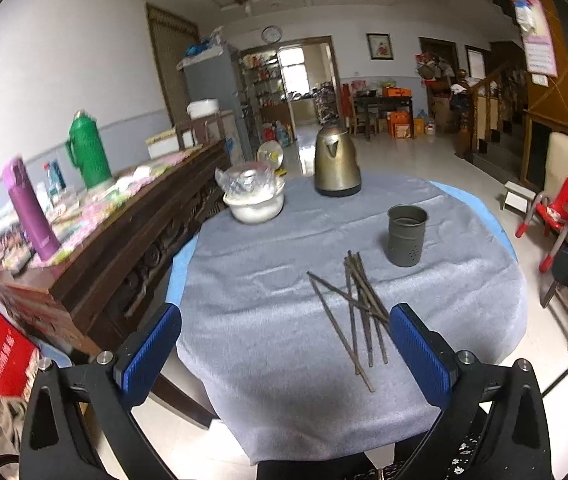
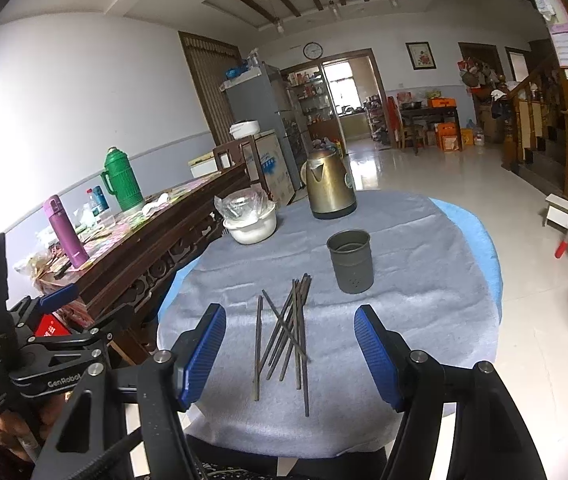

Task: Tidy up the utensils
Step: 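Move both grippers toward the pile of dark chopsticks, then close the right gripper on one chopstick while the left gripper grasps another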

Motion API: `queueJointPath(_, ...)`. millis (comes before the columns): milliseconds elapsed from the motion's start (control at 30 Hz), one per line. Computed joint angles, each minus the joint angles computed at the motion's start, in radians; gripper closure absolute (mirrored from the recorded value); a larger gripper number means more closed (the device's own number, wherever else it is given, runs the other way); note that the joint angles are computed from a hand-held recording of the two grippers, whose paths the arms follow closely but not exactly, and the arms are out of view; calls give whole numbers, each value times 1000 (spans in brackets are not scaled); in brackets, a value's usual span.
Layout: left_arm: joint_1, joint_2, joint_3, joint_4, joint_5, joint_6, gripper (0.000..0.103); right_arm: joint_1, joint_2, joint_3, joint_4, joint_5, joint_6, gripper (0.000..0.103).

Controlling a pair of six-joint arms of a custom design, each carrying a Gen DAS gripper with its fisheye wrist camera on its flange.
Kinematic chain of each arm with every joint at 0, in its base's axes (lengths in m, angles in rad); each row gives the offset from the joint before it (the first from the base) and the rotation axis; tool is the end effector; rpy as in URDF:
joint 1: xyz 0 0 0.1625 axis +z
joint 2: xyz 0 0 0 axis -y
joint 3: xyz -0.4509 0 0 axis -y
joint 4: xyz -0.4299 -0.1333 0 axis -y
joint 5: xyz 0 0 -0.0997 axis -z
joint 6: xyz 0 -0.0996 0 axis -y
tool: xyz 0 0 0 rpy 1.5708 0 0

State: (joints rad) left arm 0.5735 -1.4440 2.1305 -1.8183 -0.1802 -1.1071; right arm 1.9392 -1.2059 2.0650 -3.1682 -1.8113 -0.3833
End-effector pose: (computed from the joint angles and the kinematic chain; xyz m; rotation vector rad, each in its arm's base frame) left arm -0.2712 -0.4505 0.2788 0.2421 1.8649 -1.1352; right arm 0.3113 -0.5021 0.2537 0.8782 -2.5712 1.0476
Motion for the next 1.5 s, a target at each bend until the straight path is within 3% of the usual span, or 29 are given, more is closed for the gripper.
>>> queueJointPath(133,20,-42,17,9,-2,-40,0,6,18,-7,-1,-1,1,32)
queueJointPath(433,111,-69,48,-250,-93,133,0,14,107,-61,41,-8,-27,33)
queueJointPath(600,175,-74,55,-345,-134,190,0,10,211,-178,159,7,-73,33)
queueJointPath(767,246,-61,67,-486,-170,290,4,9,364,-362,357,-22,-134,41)
queueJointPath(1033,394,7,23,-701,-316,471,45,-4,618,-687,612,-122,-185,64)
queueJointPath(1133,441,32,-8,-745,-375,530,53,-14,699,-808,698,-143,-179,70)
queueJointPath(1333,501,50,-48,-806,-466,590,54,-26,861,-1070,918,-193,-131,75)
queueJointPath(1500,528,61,-72,-804,-483,604,54,-38,950,-1233,1093,-189,-91,75)
